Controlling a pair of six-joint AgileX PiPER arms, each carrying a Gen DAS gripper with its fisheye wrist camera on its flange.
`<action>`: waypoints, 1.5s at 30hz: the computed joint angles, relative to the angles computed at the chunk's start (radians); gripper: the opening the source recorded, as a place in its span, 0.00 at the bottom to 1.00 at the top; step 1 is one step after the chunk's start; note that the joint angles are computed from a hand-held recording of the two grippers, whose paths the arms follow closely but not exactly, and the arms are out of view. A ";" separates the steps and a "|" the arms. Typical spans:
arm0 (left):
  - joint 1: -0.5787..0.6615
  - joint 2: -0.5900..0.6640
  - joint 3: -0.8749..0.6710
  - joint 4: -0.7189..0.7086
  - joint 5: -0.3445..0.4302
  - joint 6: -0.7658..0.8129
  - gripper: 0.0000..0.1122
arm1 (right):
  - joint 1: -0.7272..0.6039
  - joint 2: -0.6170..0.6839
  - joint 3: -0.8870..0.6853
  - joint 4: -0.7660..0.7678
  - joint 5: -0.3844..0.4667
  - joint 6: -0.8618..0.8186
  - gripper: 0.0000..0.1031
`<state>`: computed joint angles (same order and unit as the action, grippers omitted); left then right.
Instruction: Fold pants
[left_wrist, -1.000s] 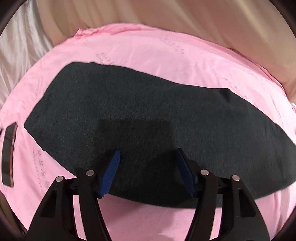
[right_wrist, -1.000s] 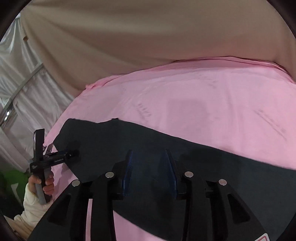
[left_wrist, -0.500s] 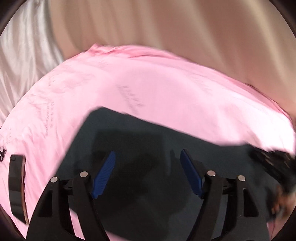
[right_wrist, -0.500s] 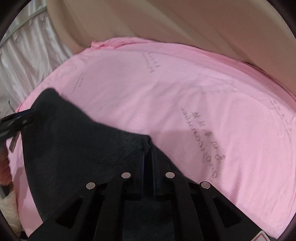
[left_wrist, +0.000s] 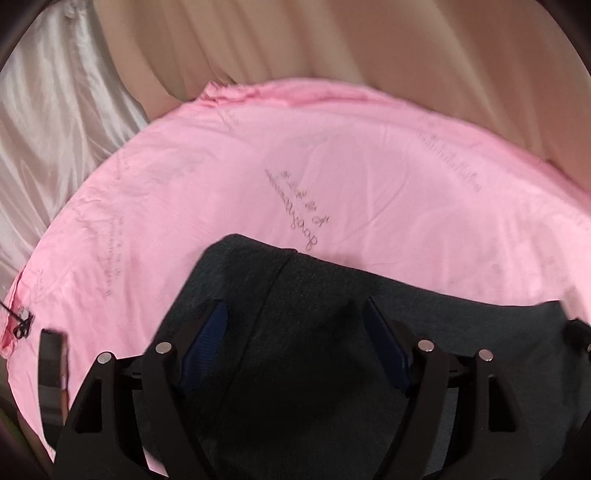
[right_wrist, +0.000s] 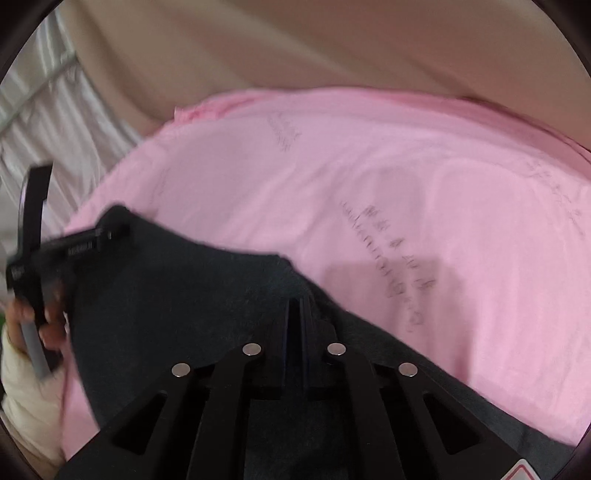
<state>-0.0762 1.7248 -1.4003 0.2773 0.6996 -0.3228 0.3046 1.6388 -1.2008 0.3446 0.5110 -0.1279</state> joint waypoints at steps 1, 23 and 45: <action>-0.005 -0.038 0.024 0.010 -0.007 -0.009 0.66 | 0.004 -0.055 0.043 -0.047 -0.003 0.033 0.07; -0.297 -0.311 0.291 0.238 0.090 -0.359 0.72 | -1.039 -0.669 0.522 0.317 0.392 -0.652 0.20; -0.407 0.162 -0.249 0.130 0.231 -0.314 0.64 | -0.443 -0.247 0.331 0.288 0.113 -0.389 0.03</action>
<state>-0.4837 1.8868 -1.6492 0.4076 0.9306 -0.6363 -0.1379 1.3920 -0.8693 0.6323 0.6235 -0.5165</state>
